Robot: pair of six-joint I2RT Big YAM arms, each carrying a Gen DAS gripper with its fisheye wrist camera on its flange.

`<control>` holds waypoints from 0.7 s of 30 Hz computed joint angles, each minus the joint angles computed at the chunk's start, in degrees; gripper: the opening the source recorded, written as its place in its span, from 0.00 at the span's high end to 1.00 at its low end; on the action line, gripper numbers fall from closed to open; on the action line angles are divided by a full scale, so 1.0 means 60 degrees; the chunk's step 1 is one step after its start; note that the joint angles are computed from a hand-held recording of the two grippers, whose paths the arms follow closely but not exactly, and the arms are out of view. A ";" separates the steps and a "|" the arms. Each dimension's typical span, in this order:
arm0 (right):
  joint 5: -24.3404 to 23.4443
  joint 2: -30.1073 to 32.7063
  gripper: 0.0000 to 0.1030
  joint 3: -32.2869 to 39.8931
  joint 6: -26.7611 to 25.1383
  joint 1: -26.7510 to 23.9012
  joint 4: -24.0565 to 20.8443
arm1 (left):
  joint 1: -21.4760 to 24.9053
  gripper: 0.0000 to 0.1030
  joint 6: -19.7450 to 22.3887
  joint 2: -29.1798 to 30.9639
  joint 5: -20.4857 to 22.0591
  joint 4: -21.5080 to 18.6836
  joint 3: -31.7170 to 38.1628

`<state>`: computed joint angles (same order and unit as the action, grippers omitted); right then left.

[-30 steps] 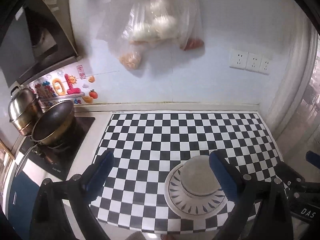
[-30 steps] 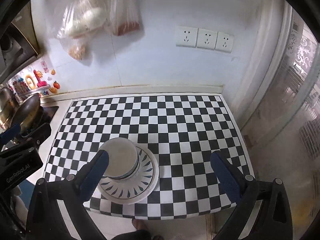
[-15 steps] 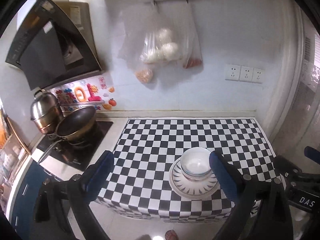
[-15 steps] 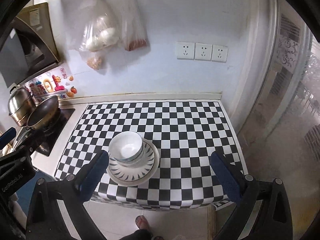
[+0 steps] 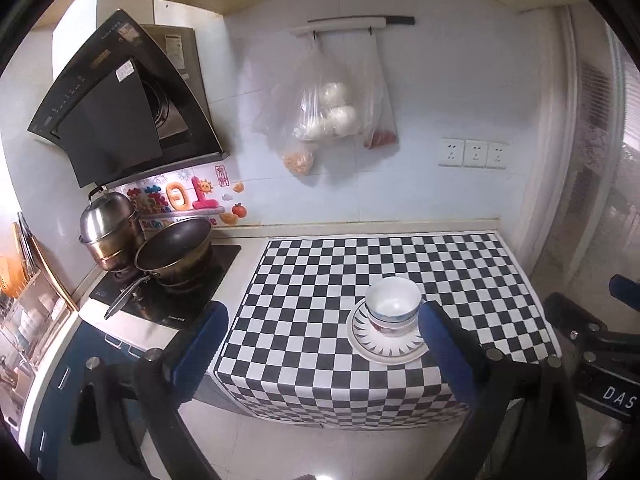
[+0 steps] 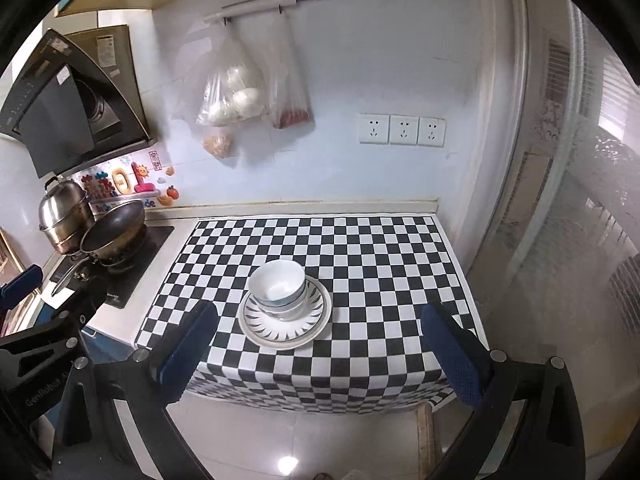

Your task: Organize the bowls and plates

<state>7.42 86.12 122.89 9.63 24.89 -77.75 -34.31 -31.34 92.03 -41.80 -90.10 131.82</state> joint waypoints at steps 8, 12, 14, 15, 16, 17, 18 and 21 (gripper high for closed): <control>0.1551 -0.1265 0.00 -0.0947 0.0808 0.1269 -0.0288 | -0.0483 0.05 -0.0005 -0.1484 -0.0098 0.0254 -0.1545; 0.2273 -0.1696 0.00 -0.1175 0.1423 0.1987 -0.0634 | -0.0696 0.05 -0.0114 -0.2134 -0.0179 0.0171 -0.2121; 0.2646 -0.1921 0.00 -0.1315 0.1718 0.2357 -0.0774 | -0.0814 0.05 -0.0174 -0.2445 -0.0271 0.0098 -0.2380; 0.2894 -0.2020 0.00 -0.1359 0.1923 0.2605 -0.0907 | -0.0879 0.05 -0.0219 -0.2596 -0.0334 0.0053 -0.2498; 0.3025 -0.2078 0.00 -0.1380 0.2063 0.2758 -0.1004 | -0.0961 0.05 -0.0284 -0.2787 -0.0378 0.0003 -0.2648; 0.3198 -0.2149 0.00 -0.1403 0.2277 0.2988 -0.1167 | -0.1015 0.05 -0.0349 -0.2891 -0.0399 -0.0075 -0.2727; 0.3288 -0.2166 0.00 -0.1383 0.2396 0.3119 -0.1265 | -0.1081 0.05 -0.0435 -0.3014 -0.0432 -0.0180 -0.2812; 0.3815 -0.2302 0.00 -0.1408 0.2943 0.3758 -0.1647 | -0.1213 0.05 -0.0502 -0.3380 -0.0472 -0.0288 -0.3102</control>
<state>30.31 72.31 114.44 27.29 47.44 -87.64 -41.59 -34.35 71.75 -44.63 -91.82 113.21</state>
